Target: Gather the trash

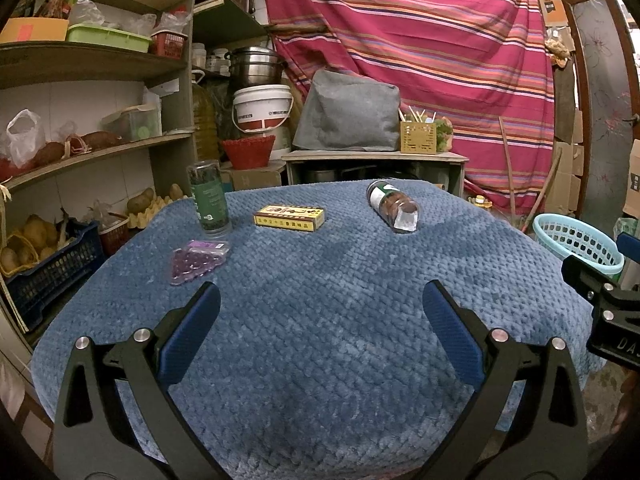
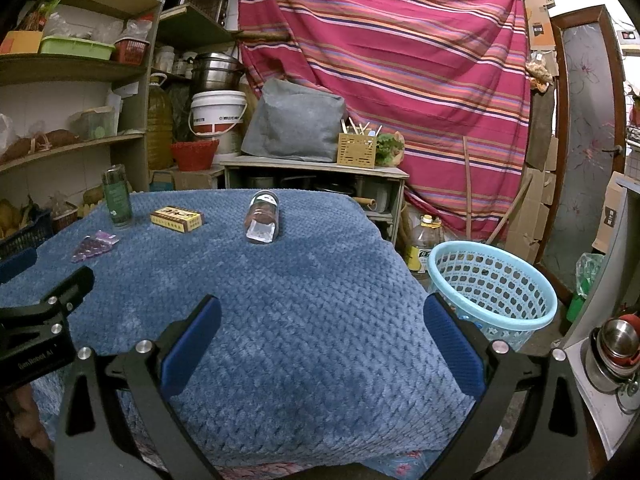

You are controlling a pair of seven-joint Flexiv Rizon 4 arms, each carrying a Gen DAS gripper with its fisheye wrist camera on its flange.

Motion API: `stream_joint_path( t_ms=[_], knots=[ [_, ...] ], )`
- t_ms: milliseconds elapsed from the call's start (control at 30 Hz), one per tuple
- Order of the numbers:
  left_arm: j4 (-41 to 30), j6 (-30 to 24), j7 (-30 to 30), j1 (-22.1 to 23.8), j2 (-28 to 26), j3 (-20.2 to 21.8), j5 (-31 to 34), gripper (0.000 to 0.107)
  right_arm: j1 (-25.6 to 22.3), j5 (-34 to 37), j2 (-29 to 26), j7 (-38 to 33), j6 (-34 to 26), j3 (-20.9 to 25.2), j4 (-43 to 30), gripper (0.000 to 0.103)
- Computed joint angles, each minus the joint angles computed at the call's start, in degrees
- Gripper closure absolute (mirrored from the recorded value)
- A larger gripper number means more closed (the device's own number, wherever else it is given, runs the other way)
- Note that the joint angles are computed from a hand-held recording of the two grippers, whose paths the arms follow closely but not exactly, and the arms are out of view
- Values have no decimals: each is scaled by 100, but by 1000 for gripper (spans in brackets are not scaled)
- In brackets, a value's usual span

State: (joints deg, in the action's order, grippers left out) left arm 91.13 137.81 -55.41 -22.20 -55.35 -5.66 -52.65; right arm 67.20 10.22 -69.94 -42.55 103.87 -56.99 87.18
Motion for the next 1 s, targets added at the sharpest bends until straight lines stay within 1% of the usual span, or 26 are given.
stream_joint_path(
  t_ms=[1000],
  knots=[
    [0,-1,-18,11,-15,30,51,9,-37,0,-14,-42,49,57,-36,4]
  ],
)
